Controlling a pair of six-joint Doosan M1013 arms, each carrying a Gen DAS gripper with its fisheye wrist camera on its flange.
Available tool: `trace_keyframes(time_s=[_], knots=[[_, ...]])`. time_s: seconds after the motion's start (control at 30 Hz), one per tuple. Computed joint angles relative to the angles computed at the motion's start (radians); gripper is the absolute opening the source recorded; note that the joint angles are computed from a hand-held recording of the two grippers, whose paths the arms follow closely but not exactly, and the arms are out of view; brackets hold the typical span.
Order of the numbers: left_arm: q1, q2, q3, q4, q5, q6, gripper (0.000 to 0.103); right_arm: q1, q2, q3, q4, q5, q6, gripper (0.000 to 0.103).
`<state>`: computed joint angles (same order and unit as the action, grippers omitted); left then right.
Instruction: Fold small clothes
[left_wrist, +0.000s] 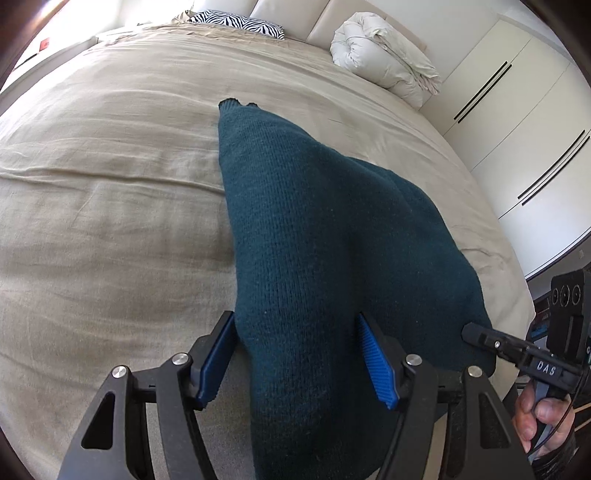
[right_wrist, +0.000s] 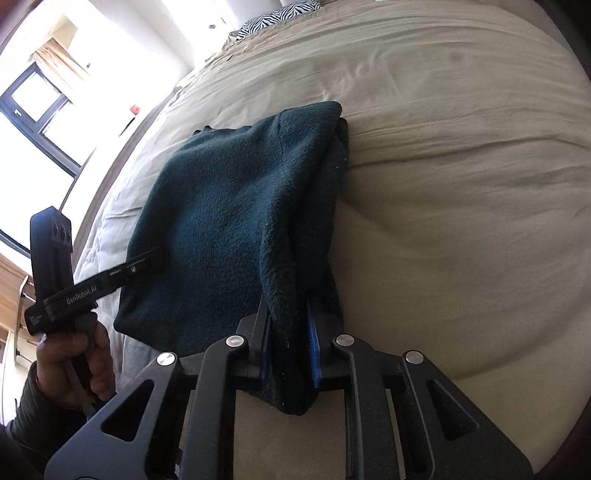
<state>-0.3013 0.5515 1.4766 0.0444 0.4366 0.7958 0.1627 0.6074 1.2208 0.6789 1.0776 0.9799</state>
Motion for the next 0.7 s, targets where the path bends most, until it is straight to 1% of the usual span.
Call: trace_keyframes(time_s=[0.03, 0.17, 0.2, 0.27, 0.3, 0.37, 0.4, 0.47, 0.5, 0.57, 0.7], knots=[[-0.002, 0.001, -0.001, 0.002, 0.002, -0.001, 0.067, -0.003, 0.009, -0.014, 0.012, 0.007, 0.003, 0.011], [-0.011, 0.004, 0.006, 0.038, -0.003, -0.048, 0.067, -0.01, 0.019, -0.044, 0.053, 0.002, -0.019, 0.011], [-0.012, 0.005, 0.007, 0.043, -0.004, -0.056, 0.067, -0.011, 0.03, -0.057, 0.058, 0.02, -0.016, 0.011], [-0.012, 0.004, 0.015, 0.033, -0.021, -0.055, 0.067, -0.006, 0.078, -0.107, 0.017, 0.107, 0.014, 0.012], [-0.013, 0.004, 0.018, 0.04, -0.024, -0.059, 0.067, -0.008, 0.084, -0.105, -0.002, 0.118, 0.031, 0.012], [-0.018, 0.002, 0.022, 0.068, -0.027, -0.08, 0.067, -0.026, 0.081, -0.082, 0.063, 0.121, 0.019, 0.012], [-0.019, 0.002, 0.021, 0.074, -0.025, -0.088, 0.067, -0.032, 0.082, -0.082, 0.081, 0.133, 0.025, 0.013], [-0.021, 0.001, 0.02, 0.08, -0.023, -0.097, 0.067, -0.042, 0.089, -0.096, 0.093, 0.169, 0.052, 0.02], [-0.021, -0.003, 0.023, 0.079, -0.027, -0.098, 0.067, -0.044, 0.091, -0.109, 0.073, 0.188, 0.087, 0.029], [-0.021, -0.01, 0.033, 0.073, -0.034, -0.096, 0.067, -0.051, 0.088, -0.122, 0.071, 0.205, 0.108, 0.03], [-0.021, -0.02, 0.044, 0.095, -0.043, -0.135, 0.067, -0.053, 0.069, -0.138, 0.085, 0.191, 0.067, 0.031]])
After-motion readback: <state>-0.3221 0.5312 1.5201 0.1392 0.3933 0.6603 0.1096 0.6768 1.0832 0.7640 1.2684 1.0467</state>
